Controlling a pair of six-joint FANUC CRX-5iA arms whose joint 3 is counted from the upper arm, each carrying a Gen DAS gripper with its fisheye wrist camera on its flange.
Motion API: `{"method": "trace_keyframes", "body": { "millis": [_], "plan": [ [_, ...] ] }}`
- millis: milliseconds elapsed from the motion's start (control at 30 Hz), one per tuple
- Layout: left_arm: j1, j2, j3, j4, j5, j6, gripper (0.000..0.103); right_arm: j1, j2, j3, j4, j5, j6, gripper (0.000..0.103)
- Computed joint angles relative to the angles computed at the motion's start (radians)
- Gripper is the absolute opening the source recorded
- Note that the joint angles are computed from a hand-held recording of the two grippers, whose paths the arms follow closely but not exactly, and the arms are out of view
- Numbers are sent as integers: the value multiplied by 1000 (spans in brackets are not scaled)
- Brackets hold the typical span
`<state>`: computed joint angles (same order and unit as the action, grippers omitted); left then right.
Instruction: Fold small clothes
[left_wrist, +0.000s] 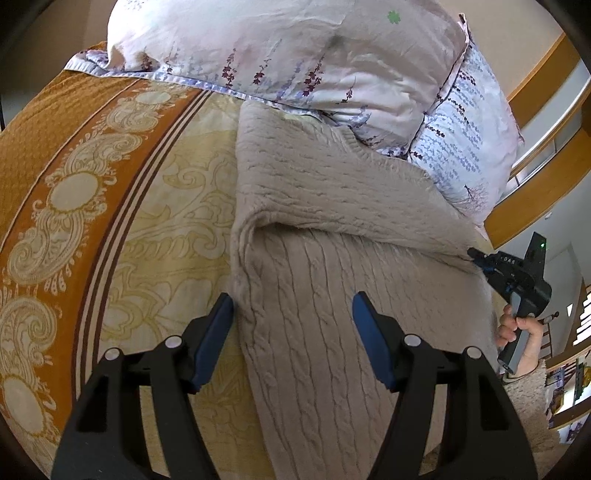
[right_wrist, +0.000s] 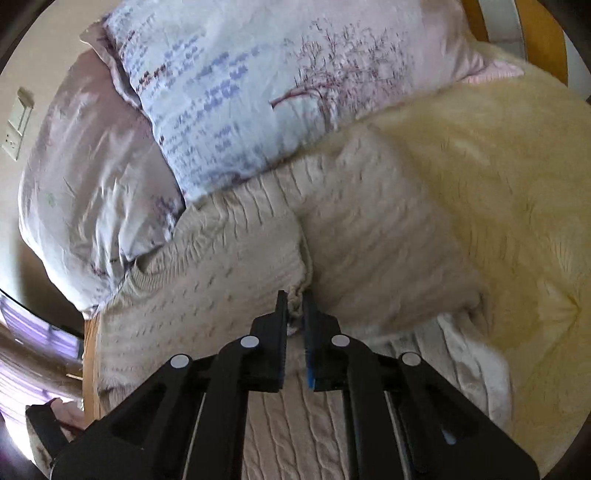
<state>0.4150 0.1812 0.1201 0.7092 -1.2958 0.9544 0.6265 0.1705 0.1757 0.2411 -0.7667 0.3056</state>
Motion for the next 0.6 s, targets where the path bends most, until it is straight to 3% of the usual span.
{"method": "trace_keyframes", "body": {
  "millis": [33,67,133,167,433,600],
  "plan": [
    [6,-5,-10,9,-6,-4,66,1,-11,-6,-7,2,12,19],
    [11,-8,-17,18,-11,-7,66,4,-38,-29,-7,12,30,35],
    [26,-20,-46,47,-24,-23,66,18,-91,-94,31,43,2,58],
    [31,-24,-56,57,-30,-27,64,28,-130,-143,64,53,-21,59],
    [95,-74,-188,175,-103,-93,51,27,-335,-357,-16,36,-43,56],
    [128,-110,-270,230,-159,-139,45,7,-407,-424,-190,100,48,36]
  ]
}}
